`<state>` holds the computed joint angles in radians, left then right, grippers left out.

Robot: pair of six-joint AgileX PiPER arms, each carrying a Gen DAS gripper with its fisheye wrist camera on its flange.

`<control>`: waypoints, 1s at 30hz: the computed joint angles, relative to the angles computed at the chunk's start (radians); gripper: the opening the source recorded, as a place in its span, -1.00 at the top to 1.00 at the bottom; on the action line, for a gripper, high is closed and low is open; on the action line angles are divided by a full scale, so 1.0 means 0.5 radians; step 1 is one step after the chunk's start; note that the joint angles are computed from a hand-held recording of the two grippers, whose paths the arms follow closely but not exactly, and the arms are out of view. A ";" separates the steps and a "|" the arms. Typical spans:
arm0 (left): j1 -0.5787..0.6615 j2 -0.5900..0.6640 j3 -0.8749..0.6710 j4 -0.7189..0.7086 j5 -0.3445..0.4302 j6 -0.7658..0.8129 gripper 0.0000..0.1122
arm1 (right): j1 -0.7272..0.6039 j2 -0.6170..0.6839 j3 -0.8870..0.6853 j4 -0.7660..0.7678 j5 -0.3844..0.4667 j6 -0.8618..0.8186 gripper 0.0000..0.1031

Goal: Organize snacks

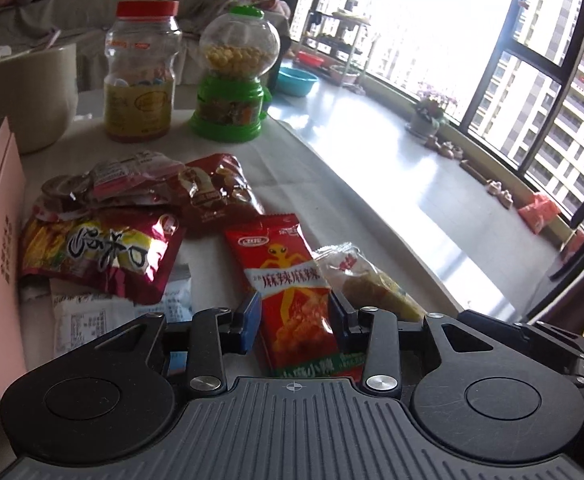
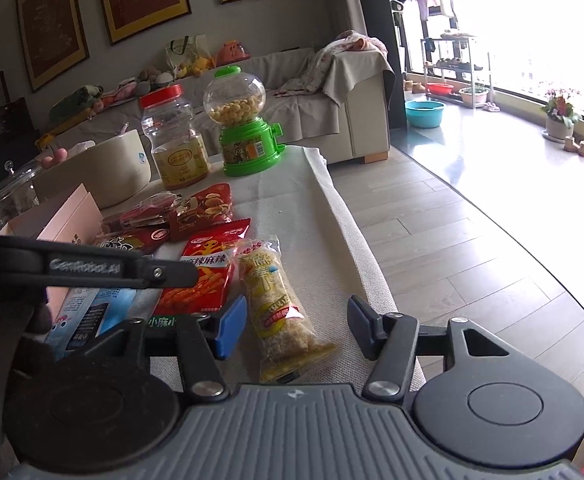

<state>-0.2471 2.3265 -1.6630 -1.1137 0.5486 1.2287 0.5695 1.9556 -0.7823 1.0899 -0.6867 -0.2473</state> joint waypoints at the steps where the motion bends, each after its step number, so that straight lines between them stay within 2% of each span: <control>1: -0.020 0.019 -0.024 0.022 -0.015 0.008 0.26 | 0.008 -0.003 0.010 0.007 -0.016 0.012 -0.20; 4: -0.107 0.010 0.072 -0.177 -0.244 0.432 0.24 | 0.019 -0.003 0.026 0.038 -0.066 0.056 -0.27; 6: -0.139 -0.011 0.132 -0.282 -0.333 0.594 0.21 | 0.015 -0.007 0.042 0.038 -0.084 0.109 -0.29; 8: -0.132 -0.012 0.119 -0.215 -0.317 0.514 0.19 | 0.003 -0.014 0.061 0.005 -0.086 0.174 -0.29; 10: -0.116 -0.021 0.090 -0.006 -0.298 0.271 0.18 | 0.030 -0.014 0.069 0.028 -0.130 0.181 -0.29; 11: -0.085 -0.034 0.090 0.074 -0.237 0.137 0.21 | 0.069 -0.011 0.071 0.070 -0.190 0.148 -0.29; 13: 0.045 -0.073 0.133 0.000 0.033 0.109 0.24 | 0.149 -0.020 0.076 0.110 -0.278 0.047 -0.29; 15: 0.194 -0.178 0.336 -0.284 0.233 0.362 0.24 | 0.179 -0.051 0.078 0.029 -0.230 0.011 -0.29; 17: 0.321 -0.326 0.587 -0.507 0.327 0.661 0.24 | 0.169 -0.066 0.031 -0.105 -0.086 -0.030 -0.26; 19: 0.431 -0.438 0.755 -0.597 0.388 0.813 0.24 | 0.179 -0.030 -0.098 -0.074 0.029 -0.232 -0.25; 20: 0.476 -0.479 0.816 -0.614 0.408 0.853 0.24 | 0.176 0.000 -0.204 0.044 0.107 -0.429 -0.25; 22: 0.554 -0.557 0.937 -0.629 0.428 0.925 0.24 | 0.140 0.099 -0.441 0.329 0.242 -0.829 -0.25; 26: 0.680 -0.608 1.071 -0.610 0.499 0.977 0.24 | 0.063 0.360 -0.888 0.981 0.335 -1.582 -0.25; 27: 0.707 -0.594 1.075 -0.589 0.507 0.954 0.24 | 0.047 0.392 -0.937 1.064 0.354 -1.655 -0.27; 30: 0.765 -0.571 1.096 -0.544 0.508 0.894 0.24 | 0.076 0.365 -0.897 1.029 0.344 -1.618 -0.14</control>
<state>0.1353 2.0411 -1.1149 -1.3859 0.8023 1.6758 0.6073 2.1383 -1.2308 1.6047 -0.5146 -1.0561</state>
